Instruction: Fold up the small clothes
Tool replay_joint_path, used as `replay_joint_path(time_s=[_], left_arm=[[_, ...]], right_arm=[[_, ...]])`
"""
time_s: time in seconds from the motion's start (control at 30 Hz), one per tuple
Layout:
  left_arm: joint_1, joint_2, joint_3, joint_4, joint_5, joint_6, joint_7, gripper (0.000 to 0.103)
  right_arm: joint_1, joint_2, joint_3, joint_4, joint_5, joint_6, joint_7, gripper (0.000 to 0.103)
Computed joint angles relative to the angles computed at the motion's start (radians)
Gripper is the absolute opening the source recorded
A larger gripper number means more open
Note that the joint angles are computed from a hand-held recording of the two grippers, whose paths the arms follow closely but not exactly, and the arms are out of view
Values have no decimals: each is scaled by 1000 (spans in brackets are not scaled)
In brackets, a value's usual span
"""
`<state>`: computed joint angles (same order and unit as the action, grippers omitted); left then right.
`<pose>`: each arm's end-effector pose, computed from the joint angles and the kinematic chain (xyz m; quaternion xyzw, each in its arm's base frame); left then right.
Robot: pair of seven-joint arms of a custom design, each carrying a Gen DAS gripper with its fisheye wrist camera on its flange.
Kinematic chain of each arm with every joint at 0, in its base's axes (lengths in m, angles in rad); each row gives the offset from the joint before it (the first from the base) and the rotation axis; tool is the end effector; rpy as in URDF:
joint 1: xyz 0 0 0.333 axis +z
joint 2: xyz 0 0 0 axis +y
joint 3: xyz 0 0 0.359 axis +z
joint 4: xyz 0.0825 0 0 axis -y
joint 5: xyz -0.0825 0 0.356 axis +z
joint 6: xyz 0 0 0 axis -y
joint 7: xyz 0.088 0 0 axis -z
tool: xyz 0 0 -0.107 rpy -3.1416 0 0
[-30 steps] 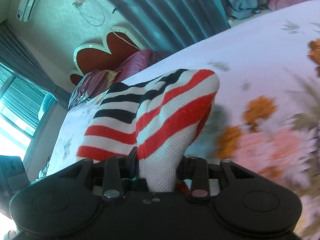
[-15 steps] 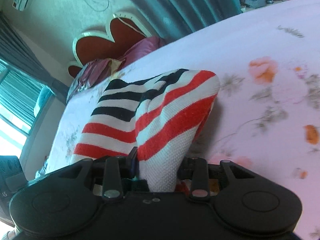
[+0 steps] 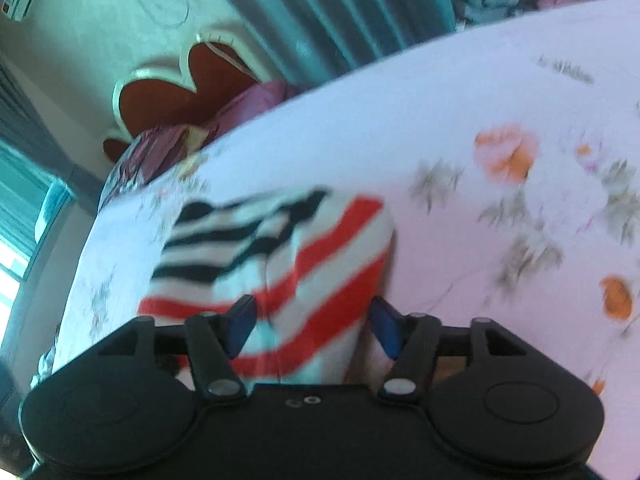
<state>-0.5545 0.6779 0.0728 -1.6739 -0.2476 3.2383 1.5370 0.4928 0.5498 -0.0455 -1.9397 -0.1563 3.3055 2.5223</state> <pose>0.6580 -0.3321 0.3693 -0.5619 0.7071 -0.3828 0.1942 0.6009 0.3118 0.3530 -0.5368 0.7450 -0.0622 0.3910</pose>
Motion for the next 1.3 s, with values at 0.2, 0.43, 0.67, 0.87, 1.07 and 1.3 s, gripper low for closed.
replay_joint_path(time_s=[0.2,0.43,0.67,0.87,1.07,1.3], left_arm=[[-33,34,46,95,8,-32,-10,83],[-84,133,138,238,71,-185,-150,83],[-60,149,106,226,124,-166,-253,83],[-64,106,109,179,188,-162,-309,83],[-68,21,96,53,210,-114,-301,83],[-86,-86,93,-129,181,-43,-249,83]], right_arm=[[-93,52,96,89,-12,-60,-2,44],[80,113,-107,209,-53,-120,15,24],[117,190,-174,322,-124,-222,56,24],[139,136,-199,280,-191,-236,130,35],[247,24,-295,110,-269,-151,228,44],[362,-62,-362,-57,-276,-90,302,47]])
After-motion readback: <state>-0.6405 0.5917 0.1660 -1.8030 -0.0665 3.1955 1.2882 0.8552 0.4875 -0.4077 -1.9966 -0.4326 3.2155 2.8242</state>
